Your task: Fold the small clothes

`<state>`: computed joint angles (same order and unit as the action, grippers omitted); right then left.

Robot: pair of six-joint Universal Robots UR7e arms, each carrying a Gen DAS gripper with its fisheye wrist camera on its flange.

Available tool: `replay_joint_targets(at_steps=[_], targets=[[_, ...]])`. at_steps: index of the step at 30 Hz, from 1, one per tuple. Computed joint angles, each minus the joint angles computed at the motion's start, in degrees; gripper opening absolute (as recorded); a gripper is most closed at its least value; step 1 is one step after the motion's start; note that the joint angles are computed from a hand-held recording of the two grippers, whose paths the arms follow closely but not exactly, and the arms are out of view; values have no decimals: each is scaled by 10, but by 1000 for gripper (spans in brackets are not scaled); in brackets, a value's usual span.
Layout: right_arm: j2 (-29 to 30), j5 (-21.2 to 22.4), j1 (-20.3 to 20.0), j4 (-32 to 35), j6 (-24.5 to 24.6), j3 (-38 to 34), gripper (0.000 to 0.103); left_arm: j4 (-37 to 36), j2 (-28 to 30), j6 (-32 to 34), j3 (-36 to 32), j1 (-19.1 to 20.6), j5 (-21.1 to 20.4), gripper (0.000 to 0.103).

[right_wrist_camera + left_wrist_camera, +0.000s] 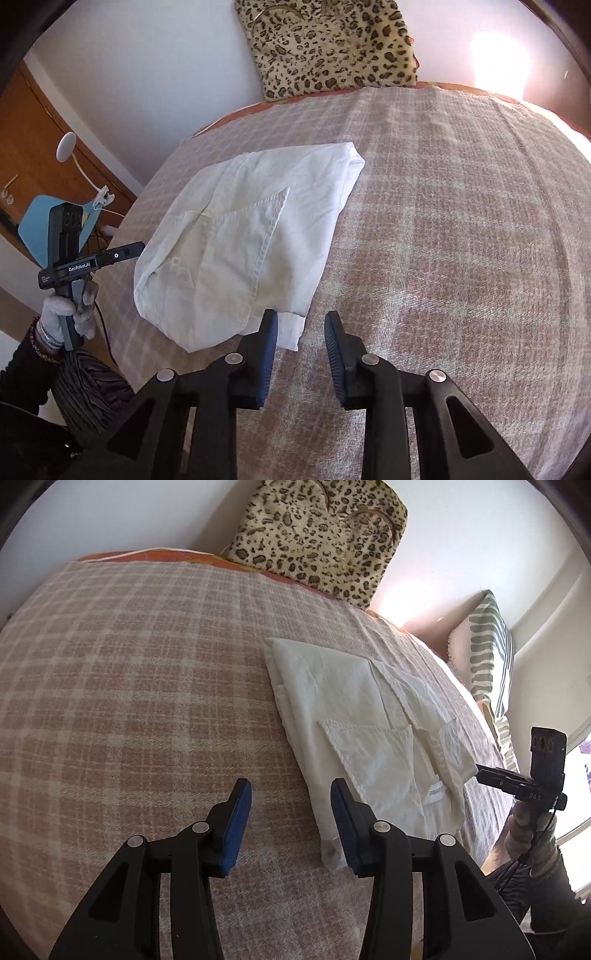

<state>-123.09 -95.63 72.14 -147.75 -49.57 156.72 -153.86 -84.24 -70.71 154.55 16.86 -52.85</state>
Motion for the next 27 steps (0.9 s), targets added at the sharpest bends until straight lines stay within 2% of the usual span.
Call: replay_joint_targets(at_steps=[3, 7, 9, 11, 15, 23, 26, 27], targets=[[-25, 51, -45, 48, -1, -12, 44, -65, 9, 25, -2, 34, -6, 47], [-24, 126, -125, 134, 10, -35, 47, -164, 42, 58, -11, 87, -26, 52], [-16, 153, -156, 174, 16, -45, 56, -210, 64, 74, -20, 118, -47, 52], [-21, 177, -184, 206, 8, -46, 58, -226, 78, 76, -31, 138, -56, 52], [-15, 175, -186, 215, 3, -42, 62, -277, 107, 97, -48, 179, -90, 52], [22, 190, -181, 193, 17, -36, 62, -301, 145, 124, -86, 230, -99, 52], [26, 201, -186, 194, 14, -36, 58, -320, 167, 137, -98, 253, -121, 52], [39, 202, -177, 175, 25, -34, 56, -332, 175, 142, -100, 258, -128, 52]])
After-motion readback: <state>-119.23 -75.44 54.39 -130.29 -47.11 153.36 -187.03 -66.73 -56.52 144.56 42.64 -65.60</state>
